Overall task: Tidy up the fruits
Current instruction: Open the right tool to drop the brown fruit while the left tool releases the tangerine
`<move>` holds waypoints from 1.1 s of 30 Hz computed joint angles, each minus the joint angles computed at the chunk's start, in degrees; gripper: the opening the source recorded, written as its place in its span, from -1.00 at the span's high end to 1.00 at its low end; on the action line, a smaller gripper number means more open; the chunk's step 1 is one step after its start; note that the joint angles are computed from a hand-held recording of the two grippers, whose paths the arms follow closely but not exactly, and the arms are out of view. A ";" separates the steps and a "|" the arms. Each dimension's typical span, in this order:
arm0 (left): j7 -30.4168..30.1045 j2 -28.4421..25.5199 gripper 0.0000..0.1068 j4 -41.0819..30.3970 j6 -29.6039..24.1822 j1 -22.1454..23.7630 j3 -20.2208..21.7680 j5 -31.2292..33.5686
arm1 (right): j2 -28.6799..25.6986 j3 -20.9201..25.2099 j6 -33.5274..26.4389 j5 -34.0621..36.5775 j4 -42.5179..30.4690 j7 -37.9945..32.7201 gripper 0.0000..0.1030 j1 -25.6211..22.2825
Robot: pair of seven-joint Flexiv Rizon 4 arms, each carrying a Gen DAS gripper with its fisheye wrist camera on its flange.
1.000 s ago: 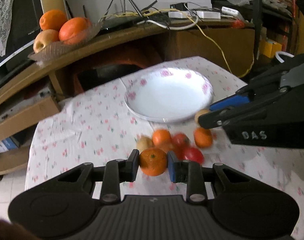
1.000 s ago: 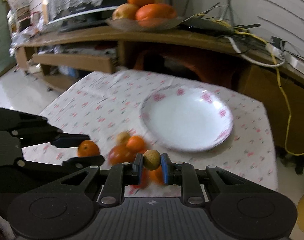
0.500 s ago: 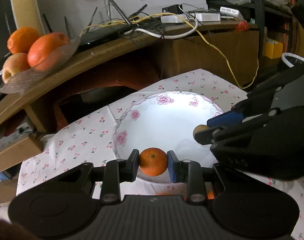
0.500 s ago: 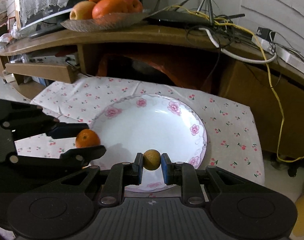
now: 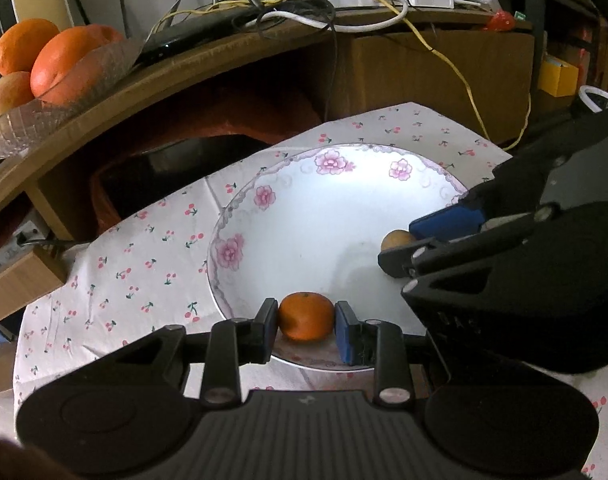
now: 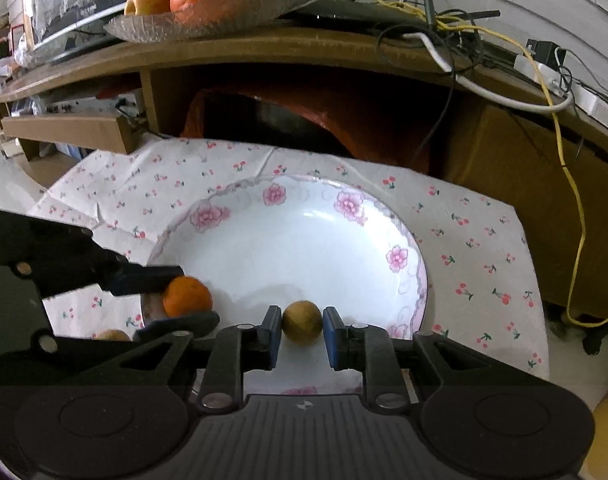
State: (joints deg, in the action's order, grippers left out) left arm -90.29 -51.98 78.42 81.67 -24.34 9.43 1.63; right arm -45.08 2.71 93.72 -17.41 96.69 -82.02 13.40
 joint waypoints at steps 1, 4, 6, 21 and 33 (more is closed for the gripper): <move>-0.07 0.02 0.33 -0.02 -0.11 -0.15 0.15 0.06 | -0.01 -0.50 0.20 0.18 0.11 0.26 0.55 0.38; 0.08 0.32 0.32 0.21 -0.41 0.11 -0.37 -0.03 | 0.12 -1.30 0.36 0.41 0.18 0.77 0.53 1.00; 0.04 0.23 0.31 -0.03 -0.64 0.21 -0.46 -0.12 | 0.23 -1.04 0.54 0.46 0.20 0.86 0.50 0.80; -0.91 0.67 0.17 0.08 -1.05 -0.04 -0.11 0.41 | 0.96 -2.28 2.83 0.84 1.21 1.81 0.30 1.61; -4.20 1.81 0.04 1.04 -1.51 -1.48 2.34 1.58 | 1.99 -5.03 5.58 1.65 2.91 2.49 0.06 3.60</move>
State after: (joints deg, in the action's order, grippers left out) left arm -94.49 -50.17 79.47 80.16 -25.82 11.77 3.22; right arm -43.10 -2.32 99.30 -15.76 99.60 -79.53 17.00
